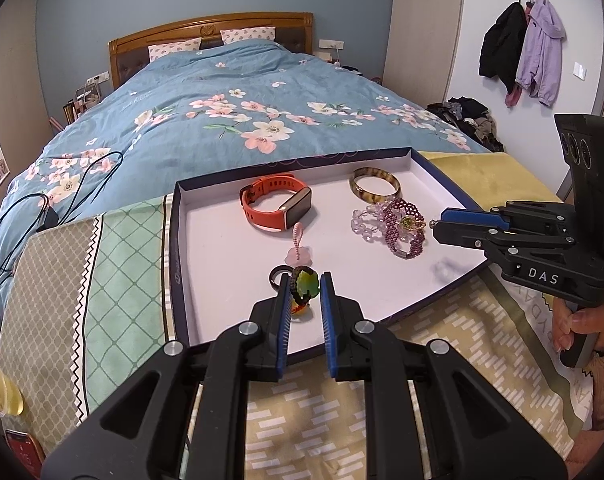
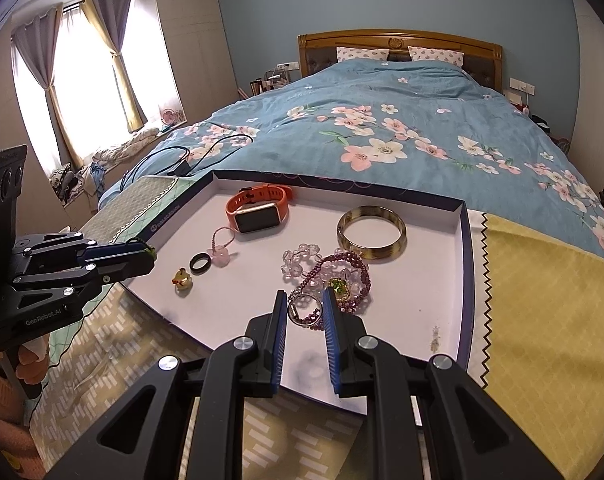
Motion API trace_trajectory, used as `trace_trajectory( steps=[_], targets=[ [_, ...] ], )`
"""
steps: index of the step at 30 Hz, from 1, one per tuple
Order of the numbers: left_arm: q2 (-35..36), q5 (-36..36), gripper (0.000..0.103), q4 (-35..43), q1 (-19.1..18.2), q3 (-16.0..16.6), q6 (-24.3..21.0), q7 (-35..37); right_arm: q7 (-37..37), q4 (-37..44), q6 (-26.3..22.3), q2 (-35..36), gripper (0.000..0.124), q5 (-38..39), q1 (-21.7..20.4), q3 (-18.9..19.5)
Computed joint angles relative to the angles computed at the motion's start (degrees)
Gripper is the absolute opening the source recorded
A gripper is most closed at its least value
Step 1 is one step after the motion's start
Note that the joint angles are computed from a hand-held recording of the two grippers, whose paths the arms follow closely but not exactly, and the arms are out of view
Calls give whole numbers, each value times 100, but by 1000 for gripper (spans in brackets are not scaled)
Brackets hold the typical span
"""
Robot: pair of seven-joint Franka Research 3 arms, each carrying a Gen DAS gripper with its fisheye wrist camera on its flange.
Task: Organize jewelry
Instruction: 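Lower both rings into the box and open both tools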
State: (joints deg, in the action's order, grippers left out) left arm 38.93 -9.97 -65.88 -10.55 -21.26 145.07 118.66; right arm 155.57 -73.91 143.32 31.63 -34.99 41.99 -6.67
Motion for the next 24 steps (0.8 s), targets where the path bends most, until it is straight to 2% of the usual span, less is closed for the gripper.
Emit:
trace_trajectory(
  steps=[10, 24],
  targets=[
    [258, 61, 15, 380, -83, 65, -250, -137, -60, 114, -88, 104, 16, 126, -32, -3],
    [469, 235, 15, 631, -190, 150, -320, -293, -151, 310, -217, 255, 16, 238, -46, -12]
  ],
)
